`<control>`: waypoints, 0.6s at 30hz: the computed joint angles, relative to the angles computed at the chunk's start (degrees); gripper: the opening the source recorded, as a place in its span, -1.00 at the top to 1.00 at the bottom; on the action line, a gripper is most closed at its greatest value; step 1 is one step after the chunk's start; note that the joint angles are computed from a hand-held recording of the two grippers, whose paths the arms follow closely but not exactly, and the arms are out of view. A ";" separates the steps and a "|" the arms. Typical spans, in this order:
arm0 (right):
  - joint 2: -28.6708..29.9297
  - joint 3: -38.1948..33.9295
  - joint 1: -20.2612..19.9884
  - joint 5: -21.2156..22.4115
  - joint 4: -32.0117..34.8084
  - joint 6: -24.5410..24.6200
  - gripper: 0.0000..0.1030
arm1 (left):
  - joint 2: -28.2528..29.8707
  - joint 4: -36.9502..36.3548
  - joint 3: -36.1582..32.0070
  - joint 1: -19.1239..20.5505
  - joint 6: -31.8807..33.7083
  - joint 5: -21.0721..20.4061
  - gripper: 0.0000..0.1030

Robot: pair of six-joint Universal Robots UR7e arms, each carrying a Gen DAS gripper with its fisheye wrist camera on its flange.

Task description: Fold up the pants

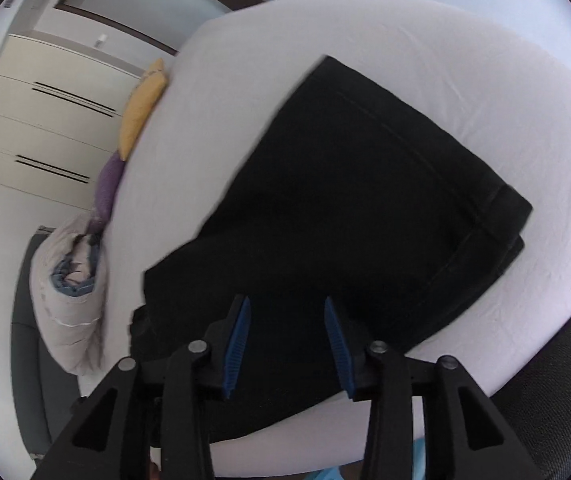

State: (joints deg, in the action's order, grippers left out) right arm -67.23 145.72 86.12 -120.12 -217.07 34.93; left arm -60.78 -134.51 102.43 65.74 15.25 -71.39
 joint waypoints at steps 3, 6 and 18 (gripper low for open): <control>-2.91 2.56 0.51 -3.72 2.19 5.36 1.00 | -1.95 0.38 1.06 0.57 1.92 1.26 0.69; -4.78 -1.62 7.73 -12.33 11.43 4.80 0.68 | -4.30 0.06 2.24 0.26 2.57 3.14 0.69; 23.53 -44.64 8.29 22.20 32.38 -17.90 0.48 | 6.12 -1.61 -15.66 5.09 3.08 8.95 0.69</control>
